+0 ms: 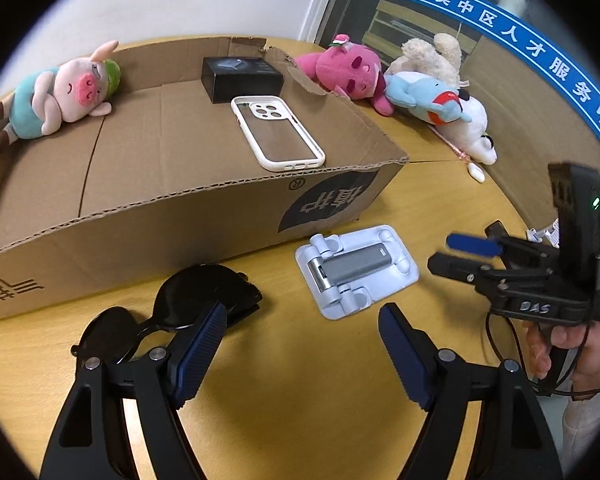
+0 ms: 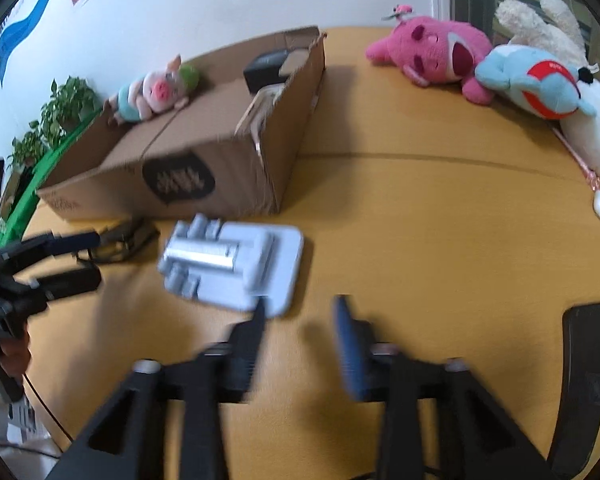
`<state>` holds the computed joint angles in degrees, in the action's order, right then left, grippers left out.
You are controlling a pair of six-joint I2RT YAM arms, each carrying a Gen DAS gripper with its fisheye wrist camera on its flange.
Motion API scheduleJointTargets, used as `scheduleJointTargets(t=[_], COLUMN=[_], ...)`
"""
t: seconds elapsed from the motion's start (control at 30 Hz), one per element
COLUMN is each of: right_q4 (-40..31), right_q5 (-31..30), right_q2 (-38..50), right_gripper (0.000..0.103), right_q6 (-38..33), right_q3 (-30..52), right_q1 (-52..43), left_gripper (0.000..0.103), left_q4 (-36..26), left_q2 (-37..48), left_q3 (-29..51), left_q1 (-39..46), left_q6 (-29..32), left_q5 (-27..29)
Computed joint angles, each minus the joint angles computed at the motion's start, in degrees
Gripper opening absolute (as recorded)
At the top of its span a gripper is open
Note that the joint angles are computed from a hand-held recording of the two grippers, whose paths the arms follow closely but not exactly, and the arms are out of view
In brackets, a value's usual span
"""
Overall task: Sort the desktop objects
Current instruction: 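Close the right gripper on the white foldable phone stand, then lift the phone stand with the right gripper and carry it over the box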
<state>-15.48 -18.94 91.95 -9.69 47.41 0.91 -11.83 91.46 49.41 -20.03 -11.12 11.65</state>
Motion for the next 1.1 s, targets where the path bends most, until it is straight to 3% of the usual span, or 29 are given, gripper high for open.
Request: scheduleJointTargets(t=[0.03, 0.3, 0.37, 0.43, 0.53, 1.03, 1.1], right_q4=[0.6, -0.8, -0.1, -0.2, -0.2, -1.0, -1.3], right_q5=[-0.4, -1.3, -2.3, -2.7, -4.7, -5.8, -6.1], right_q2=[0.9, 10.4, 10.5, 10.7, 10.8, 9.0, 8.2], right_gripper=[0.063, 0.061, 0.056, 0.04, 0.034, 0.033, 0.033], right_q6=[0.6, -1.2, -2.4, -3.5, -3.3, -6.0, -6.0], right_q3=[1.1, 7.9, 7.3, 7.1, 7.0, 5.1, 4.2], right_q1=[0.5, 3.2, 3.1, 3.1, 1.6, 0.3, 0.1], left_gripper=[0.079, 0.079, 0.079, 0.079, 0.079, 0.076, 0.067], left_q4=[0.2, 0.7, 0.7, 0.8, 0.2, -0.9, -1.7], left_q2=[0.7, 4.1, 4.1, 3.9, 4.8, 10.9, 11.8], left_q3=[0.5, 3.7, 3.7, 3.6, 4.3, 8.1, 8.3], left_q1=[-0.2, -2.6, -2.9, -3.3, -3.8, -5.1, -5.5], left_q6=[-0.1, 0.0, -0.1, -0.1, 0.5, -0.8, -0.3], left_q5=[-0.3, -1.1, -0.8, -0.7, -0.6, 0.2, 0.2])
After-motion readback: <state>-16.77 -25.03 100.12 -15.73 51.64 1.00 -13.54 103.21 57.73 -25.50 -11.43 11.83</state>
